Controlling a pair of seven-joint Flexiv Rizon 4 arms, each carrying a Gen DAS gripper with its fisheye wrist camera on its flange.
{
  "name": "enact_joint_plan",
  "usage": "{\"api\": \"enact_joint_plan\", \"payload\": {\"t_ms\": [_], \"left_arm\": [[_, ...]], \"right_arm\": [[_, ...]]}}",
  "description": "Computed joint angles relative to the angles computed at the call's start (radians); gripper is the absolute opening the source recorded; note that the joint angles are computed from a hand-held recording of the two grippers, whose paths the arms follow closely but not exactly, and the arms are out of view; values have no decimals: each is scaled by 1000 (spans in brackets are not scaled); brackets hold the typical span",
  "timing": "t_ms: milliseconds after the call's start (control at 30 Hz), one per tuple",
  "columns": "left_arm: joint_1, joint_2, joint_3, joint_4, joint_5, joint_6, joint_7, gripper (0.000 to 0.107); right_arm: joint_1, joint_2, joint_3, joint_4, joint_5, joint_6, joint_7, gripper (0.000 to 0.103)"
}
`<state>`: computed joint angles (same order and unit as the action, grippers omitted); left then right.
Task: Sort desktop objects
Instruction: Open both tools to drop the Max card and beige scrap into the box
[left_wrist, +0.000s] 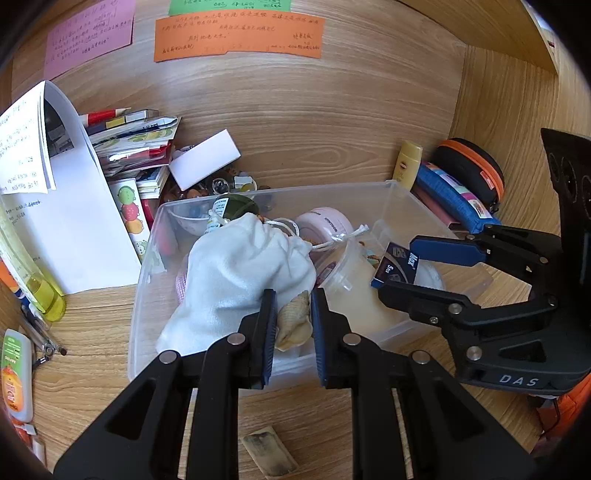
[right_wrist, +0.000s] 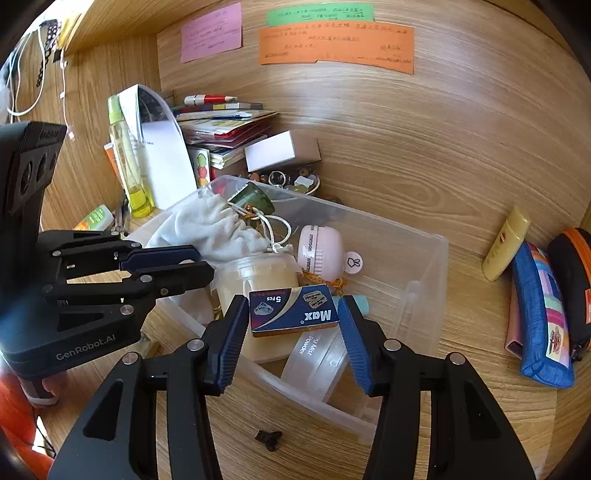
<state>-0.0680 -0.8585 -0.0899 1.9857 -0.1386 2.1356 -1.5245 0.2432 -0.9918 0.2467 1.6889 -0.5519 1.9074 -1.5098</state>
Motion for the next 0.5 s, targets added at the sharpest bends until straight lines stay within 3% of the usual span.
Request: {"api": "enact_joint_plan", "payload": {"t_ms": [133,200,500], "left_arm": [[25,5,-23,8,20,-7,-15,27],[31,10,-29,14,26,-5,-27,31],[-109,42,72,75,-94,105,-3,65]], "right_arm": [[38,12,-39,5,31,-5,-2,50],[59,22,-63,12,54,-2,-3,59],[115,77,-129,98,135,89,-33,74]]}}
